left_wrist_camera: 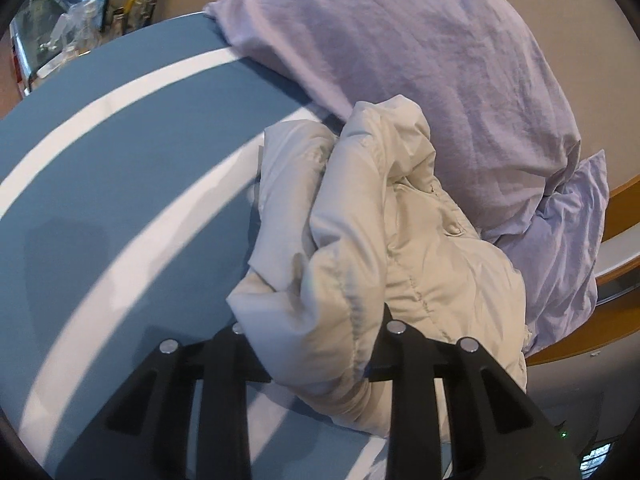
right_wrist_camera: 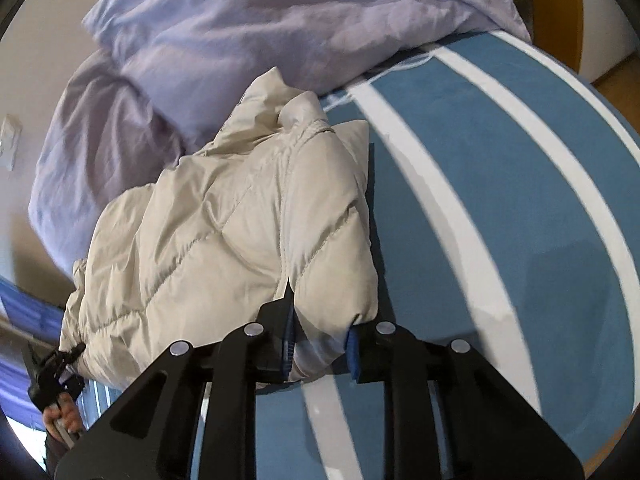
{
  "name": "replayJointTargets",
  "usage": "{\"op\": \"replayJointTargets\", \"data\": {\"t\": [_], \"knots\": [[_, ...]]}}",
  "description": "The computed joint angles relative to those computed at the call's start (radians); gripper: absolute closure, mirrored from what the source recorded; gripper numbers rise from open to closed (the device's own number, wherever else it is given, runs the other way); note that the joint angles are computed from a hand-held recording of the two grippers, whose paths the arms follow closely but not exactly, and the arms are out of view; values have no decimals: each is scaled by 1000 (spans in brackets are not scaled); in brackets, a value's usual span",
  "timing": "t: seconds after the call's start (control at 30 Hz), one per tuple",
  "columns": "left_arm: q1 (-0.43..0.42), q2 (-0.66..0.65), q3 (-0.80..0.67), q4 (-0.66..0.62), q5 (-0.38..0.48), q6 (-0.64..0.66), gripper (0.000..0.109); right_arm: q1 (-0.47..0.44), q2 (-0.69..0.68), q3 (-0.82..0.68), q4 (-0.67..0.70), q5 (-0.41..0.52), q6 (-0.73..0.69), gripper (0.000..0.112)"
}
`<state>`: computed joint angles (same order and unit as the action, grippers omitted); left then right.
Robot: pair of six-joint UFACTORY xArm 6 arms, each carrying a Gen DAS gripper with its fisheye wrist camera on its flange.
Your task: Fold large clothes
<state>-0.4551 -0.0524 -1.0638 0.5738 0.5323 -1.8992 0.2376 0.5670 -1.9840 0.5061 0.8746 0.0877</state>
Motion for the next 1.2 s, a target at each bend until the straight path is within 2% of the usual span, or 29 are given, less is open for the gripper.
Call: {"op": "replayJointTargets", "data": {"t": [0.13, 0.27, 0.37, 0.47, 0.57, 0.63, 0.67, 0.77, 0.93, 1.07, 1.2], "knots": [[-26, -112, 118, 23, 10, -54, 80, 13, -116, 178, 52, -40, -59, 91], [-57, -205, 199, 42, 44, -102, 79, 21, -187, 277, 84, -53, -92, 92], [-70, -226, 220, 46, 61, -122, 78, 30, -231, 340, 85, -66, -113, 91], [-77, -227, 228, 17, 84, -120, 72, 33, -239, 351, 60, -74, -91, 88], [-89, -223, 213, 0, 135, -116, 62, 37, -256, 356, -36, -86, -30, 73], [-94, -217, 198, -16, 165, -104, 49, 42, -287, 393, -142, -146, 27, 53], [-96, -215, 195, -16, 172, -105, 46, 43, -302, 411, -184, -182, 48, 52], [-96, -218, 207, 4, 142, -145, 41, 48, -316, 415, -232, -229, 60, 52], [-93, -193, 203, 31, 103, -222, 40, 134, -302, 379, -244, -266, -94, 52], [-96, -180, 197, 62, 107, -280, 40, 198, -253, 323, -279, -245, -154, 52], [-96, -175, 195, 69, 108, -306, 40, 227, -184, 236, -305, -193, -142, 52]]}}
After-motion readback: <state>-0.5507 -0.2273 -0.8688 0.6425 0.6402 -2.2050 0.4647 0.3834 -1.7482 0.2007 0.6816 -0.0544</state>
